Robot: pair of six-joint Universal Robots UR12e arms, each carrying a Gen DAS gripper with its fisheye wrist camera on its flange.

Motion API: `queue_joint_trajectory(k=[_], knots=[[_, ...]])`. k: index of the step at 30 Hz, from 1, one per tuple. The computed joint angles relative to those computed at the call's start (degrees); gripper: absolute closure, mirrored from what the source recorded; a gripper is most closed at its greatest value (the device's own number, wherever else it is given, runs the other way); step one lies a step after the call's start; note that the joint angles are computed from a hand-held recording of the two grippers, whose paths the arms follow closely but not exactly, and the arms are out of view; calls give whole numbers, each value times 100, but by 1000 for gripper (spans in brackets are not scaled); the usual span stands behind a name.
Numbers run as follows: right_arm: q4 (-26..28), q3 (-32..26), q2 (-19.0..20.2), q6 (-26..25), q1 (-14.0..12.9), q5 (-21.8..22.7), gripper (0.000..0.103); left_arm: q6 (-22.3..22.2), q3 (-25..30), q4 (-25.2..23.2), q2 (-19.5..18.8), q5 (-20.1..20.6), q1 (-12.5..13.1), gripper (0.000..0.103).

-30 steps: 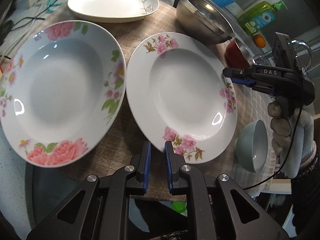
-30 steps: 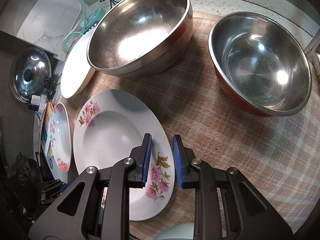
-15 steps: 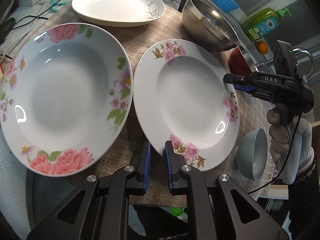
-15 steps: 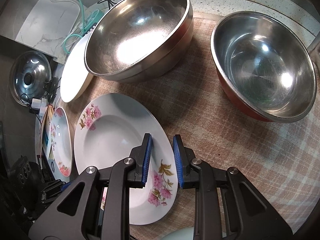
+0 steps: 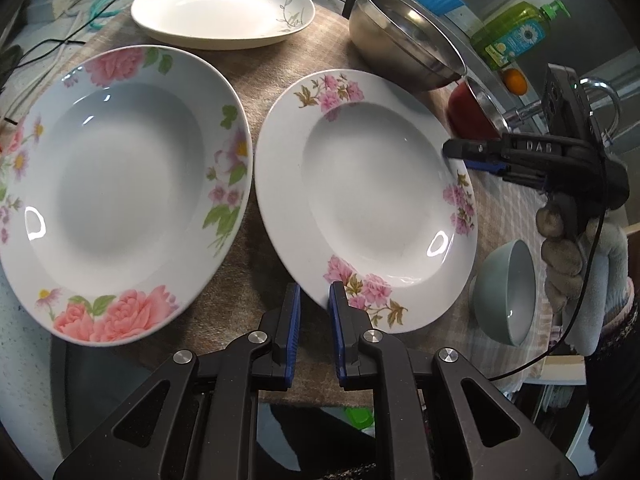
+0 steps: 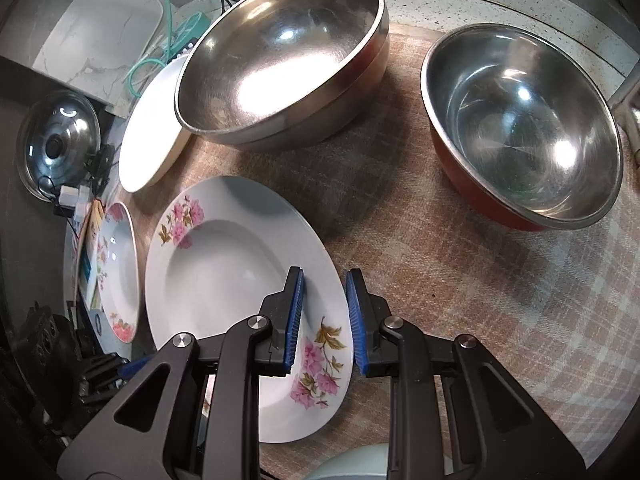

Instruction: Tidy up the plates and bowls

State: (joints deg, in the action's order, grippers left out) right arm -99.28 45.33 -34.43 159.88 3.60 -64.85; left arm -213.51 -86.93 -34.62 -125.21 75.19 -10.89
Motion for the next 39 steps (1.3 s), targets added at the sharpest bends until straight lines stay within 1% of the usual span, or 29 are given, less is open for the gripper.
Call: queue_joint_trajectory(k=[3, 6, 10, 14, 18, 22, 26, 30, 39], knots=[[106, -29, 12, -51, -7, 18, 80, -141, -26, 104, -16, -25, 26, 87], [110, 12, -18, -168, 10, -71, 80, -169, -10, 107, -28, 60, 13, 84], [201, -79, 40, -221, -3, 4, 80, -298, -16, 196, -41, 116, 32, 83], [20, -62, 59, -113, 14, 43, 76, -221, 55, 136, -71, 216, 8, 82], [-160, 8, 28, -80, 55, -84, 76, -179, 46, 160, -68, 196, 6, 83], [-127, 9, 21, -118, 45, -82, 76, -118, 40, 137, -58, 160, -5, 83], [-129, 91, -40, -240, 48, -165, 76, -84, 27, 101, -37, 119, -29, 82], [-70, 189, -96, -271, 26, -140, 76, -25, -38, 76, 13, 64, -45, 82], [-82, 393, -219, -458, 13, -150, 76, -47, -162, 51, 90, -20, -73, 82]])
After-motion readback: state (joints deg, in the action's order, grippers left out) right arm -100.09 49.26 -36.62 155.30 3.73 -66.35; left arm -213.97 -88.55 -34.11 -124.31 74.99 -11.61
